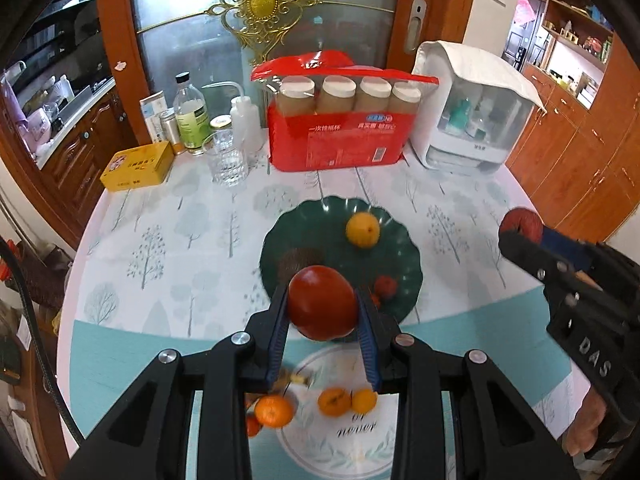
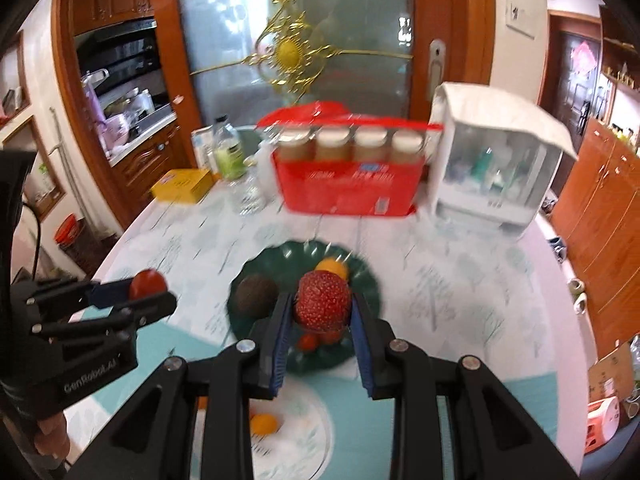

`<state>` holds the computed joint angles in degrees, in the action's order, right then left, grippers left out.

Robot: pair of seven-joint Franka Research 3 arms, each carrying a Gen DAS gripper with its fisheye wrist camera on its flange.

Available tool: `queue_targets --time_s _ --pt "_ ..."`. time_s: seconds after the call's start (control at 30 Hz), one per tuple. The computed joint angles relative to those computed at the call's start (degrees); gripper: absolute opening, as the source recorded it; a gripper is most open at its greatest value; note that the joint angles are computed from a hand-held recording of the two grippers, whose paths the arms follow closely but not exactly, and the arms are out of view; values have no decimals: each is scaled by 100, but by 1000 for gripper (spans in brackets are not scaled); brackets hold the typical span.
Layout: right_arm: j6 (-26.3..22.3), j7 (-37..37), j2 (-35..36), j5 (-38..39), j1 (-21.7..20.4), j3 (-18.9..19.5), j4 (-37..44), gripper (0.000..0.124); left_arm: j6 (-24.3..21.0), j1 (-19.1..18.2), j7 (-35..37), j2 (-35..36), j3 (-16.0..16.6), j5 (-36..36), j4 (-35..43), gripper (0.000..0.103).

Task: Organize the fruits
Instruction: 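Carry the tomato in the left tool while the right tool carries the lychee to the green plate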

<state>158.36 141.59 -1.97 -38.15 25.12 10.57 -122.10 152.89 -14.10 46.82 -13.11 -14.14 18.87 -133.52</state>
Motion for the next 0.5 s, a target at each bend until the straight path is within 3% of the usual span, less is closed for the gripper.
queue_targets --time_s 0.2,0.5 --pt "-97 55 616 -146 35 -271 568 29 103 86 -197 922 -9 271 652 31" --pt "-2 -713 1685 1068 286 -727 1038 29 390 -89 -634 2165 163 753 1091 31"
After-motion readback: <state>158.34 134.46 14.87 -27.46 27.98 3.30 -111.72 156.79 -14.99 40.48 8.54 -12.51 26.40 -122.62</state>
